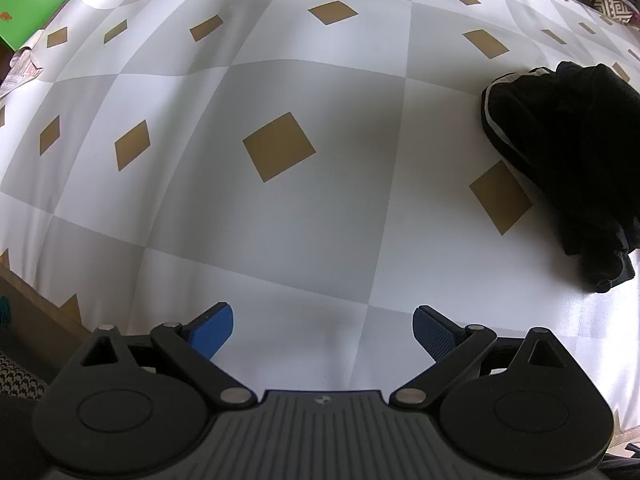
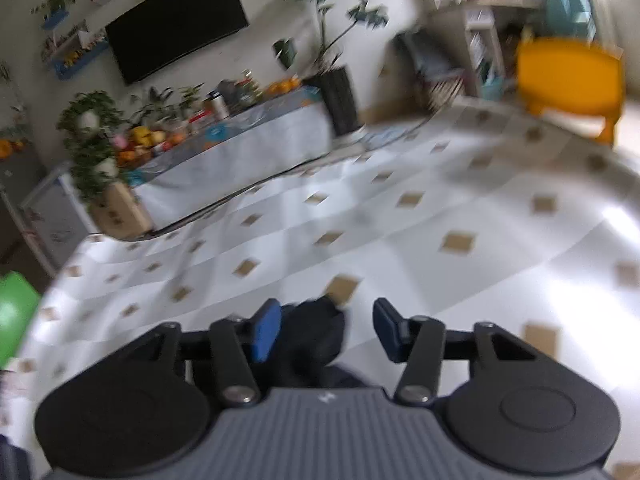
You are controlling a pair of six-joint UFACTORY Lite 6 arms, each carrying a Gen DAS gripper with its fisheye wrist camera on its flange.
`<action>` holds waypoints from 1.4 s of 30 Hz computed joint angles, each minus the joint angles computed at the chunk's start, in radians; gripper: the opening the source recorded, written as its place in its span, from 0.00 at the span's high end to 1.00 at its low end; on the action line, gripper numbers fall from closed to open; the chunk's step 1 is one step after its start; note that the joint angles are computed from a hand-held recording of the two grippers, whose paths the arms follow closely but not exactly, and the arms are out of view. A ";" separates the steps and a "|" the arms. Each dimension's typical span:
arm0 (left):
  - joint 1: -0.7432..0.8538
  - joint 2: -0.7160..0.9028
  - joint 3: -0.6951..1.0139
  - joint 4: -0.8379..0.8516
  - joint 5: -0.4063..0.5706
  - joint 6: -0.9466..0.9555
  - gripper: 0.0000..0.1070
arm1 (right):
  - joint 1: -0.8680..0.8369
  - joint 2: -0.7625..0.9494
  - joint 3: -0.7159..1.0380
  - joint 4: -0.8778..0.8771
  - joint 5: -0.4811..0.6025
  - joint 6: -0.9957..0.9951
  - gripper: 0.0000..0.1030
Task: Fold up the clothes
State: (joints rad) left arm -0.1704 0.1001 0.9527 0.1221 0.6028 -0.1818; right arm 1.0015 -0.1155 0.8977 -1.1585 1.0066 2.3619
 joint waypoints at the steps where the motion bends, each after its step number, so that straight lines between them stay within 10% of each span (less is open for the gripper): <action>1: -0.001 -0.001 0.000 0.002 0.001 -0.002 0.09 | -0.011 0.001 -0.004 -0.010 -0.040 0.013 0.43; 17: -0.002 0.003 0.001 -0.038 -0.002 0.054 0.09 | -0.181 0.193 0.047 -0.154 -0.445 0.087 0.30; 25: -0.015 0.014 0.007 -0.033 -0.001 0.050 0.09 | -0.184 0.217 0.037 -0.237 -0.529 0.184 0.75; 33: -0.015 -0.002 0.000 -0.035 -0.004 0.052 0.09 | -0.177 0.003 -0.096 -0.366 -0.440 0.437 0.83; 42: -0.042 -0.022 -0.006 -0.034 -0.008 0.050 0.09 | -0.261 -0.251 -0.095 -0.218 -0.388 0.079 0.83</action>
